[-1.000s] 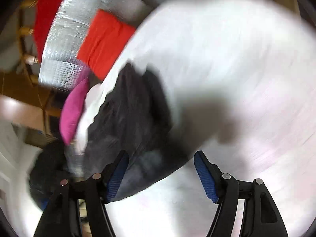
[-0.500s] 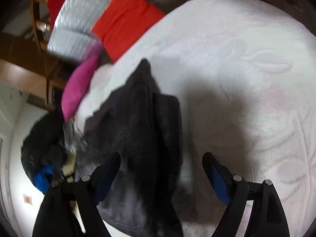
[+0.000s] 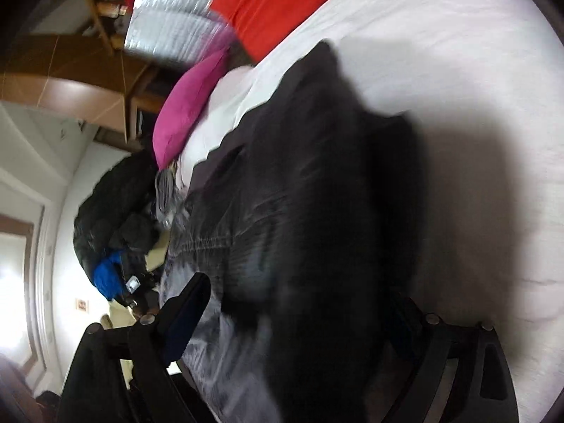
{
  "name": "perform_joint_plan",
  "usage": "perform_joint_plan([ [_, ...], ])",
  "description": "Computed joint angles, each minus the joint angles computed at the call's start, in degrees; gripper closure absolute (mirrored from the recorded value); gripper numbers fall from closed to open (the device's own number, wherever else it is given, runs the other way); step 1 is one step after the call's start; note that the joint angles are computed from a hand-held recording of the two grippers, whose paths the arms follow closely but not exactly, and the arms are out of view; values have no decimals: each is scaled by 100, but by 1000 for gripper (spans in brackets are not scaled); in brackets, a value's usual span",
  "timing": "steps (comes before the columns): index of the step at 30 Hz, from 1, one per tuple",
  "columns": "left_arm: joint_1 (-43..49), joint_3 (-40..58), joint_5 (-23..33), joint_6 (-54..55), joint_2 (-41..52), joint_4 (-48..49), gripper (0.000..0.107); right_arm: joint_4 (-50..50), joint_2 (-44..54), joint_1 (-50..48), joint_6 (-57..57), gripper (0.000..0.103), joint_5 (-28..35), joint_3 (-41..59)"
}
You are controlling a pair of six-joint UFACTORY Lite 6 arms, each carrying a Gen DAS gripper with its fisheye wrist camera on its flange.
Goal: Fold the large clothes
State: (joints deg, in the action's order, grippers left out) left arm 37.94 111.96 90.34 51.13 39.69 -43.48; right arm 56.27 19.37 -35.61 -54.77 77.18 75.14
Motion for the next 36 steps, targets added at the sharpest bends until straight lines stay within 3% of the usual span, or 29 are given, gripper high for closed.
perform_joint_plan([
  [1, -97, -206, 27, 14, -75, -41, 4, 94, -45, 82, -6, 0, -46, -41],
  [4, -609, -961, -814, 49, -700, 615, 4, 318, -129, 205, 248, 1, -131, -147],
  [7, -508, -792, -606, -103, -520, 396, 7, 339, -300, 196, 336, 12, -248, -303],
  [8, -433, -638, -479, -223, -386, 292, 11, 292, -310, 155, 407, 15, -254, -295],
  [10, -298, -409, -405, -498, -187, 220, 40, 210, -389, 149, 534, 28, -362, -339],
  [14, -213, -410, -521, -666, -162, 220, 55, 86, -605, 195, 703, 43, -544, -403],
  [16, -160, -600, -566, -629, -344, 179, 66, 34, -848, 230, 741, 56, -632, -474],
  [19, -134, -713, -521, -705, -499, 49, 76, -37, -1213, 264, 933, 64, -699, -574],
  [26, -99, -1201, -379, -752, -1057, 130, 81, -142, -2226, 2, 982, 68, -430, -1130],
  [31, 144, -2422, -122, -405, -2202, 243, 81, -297, -3079, -707, 792, 69, 231, -1613],
  [34, 467, -3303, 46, -89, -2947, 430, 81, -340, -3658, -1585, 322, 69, 959, -2033],
  [36, 468, -3659, -15, -124, -3158, 624, 75, -493, -3755, -2152, -29, 69, 1257, -2351],
])
